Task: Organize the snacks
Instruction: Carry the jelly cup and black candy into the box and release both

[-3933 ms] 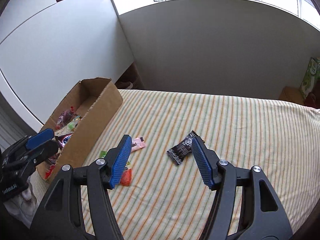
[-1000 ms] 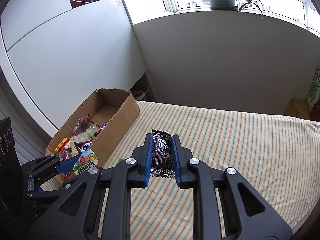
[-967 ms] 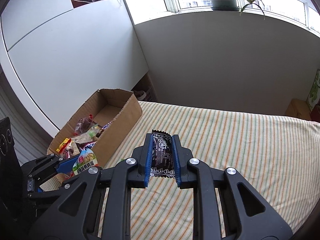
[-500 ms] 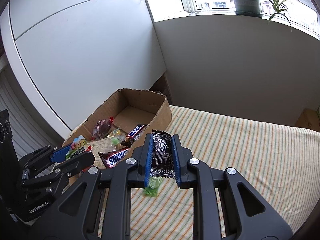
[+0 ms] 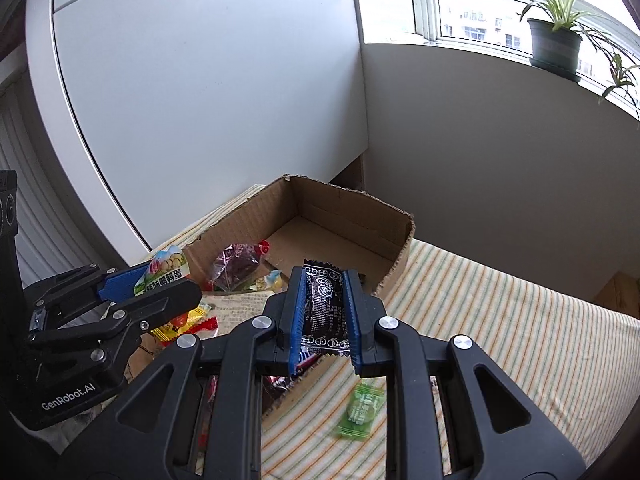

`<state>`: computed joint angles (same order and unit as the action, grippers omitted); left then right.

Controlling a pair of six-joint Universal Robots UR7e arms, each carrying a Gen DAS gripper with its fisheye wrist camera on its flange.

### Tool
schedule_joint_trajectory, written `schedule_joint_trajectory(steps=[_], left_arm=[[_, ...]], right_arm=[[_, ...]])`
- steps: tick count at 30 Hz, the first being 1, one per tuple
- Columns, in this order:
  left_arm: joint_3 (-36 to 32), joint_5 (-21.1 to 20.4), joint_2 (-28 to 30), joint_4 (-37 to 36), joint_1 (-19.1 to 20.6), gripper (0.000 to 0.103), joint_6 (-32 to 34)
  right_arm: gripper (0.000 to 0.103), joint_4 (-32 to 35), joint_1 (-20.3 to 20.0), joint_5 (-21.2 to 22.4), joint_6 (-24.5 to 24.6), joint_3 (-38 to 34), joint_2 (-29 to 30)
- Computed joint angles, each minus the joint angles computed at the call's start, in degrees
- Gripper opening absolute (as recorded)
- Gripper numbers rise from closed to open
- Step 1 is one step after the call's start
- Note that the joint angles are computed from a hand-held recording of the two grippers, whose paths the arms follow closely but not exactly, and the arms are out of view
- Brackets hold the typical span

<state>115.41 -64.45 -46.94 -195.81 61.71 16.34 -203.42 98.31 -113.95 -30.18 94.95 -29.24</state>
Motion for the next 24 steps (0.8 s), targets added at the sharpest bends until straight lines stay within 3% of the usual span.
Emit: schedule_joint_trajectory(steps=[8,10,12,13,15,17,20,24], left_arm=[[-1.49,0.63,-0.17,1.72,1.59,0.030,-1.10],[-1.93,0.85,-0.08,2.32,1.87,0.032,-1.38],[-2.31,1.13,0.06,2.95,2.05,0.039,-1.80],[-2.34,1.49,0.11,2.96,2.08,0.041,-2.01],[-2.39,1.81,0.19,2.61,2.17,0.050,-2.05],[-2.38,1.83,0.11,2.43,2.25,0.050,-2.16],[-2.27,1.83,-0.12,2.14,2.24,0.050,-2.22],[-1.38,2.21,-0.37,1.04,1.83,0.050,-1.24]], right_arm=[[0.019,2.71,0.29,0.05,-0.45,-5.71,3.39],[0.026,2.51,0.36,-0.80,-0.60,-6.63,4.18],[0.062,1.96,0.22,-0.83,-0.23,-6.93,4.51],[0.068,1.30,0.09,-0.31,-0.07,-6.60,4.40],[0.071,1.01,0.00,-0.21,0.42,-6.34,4.11],[0.072,0.29,0.05,-0.71,0.52,-6.18,3.87],[0.081,-0.59,-0.17,-0.27,1.38,-5.42,3.19],[0.081,-1.05,-0.27,-0.12,2.02,-3.98,2.06]])
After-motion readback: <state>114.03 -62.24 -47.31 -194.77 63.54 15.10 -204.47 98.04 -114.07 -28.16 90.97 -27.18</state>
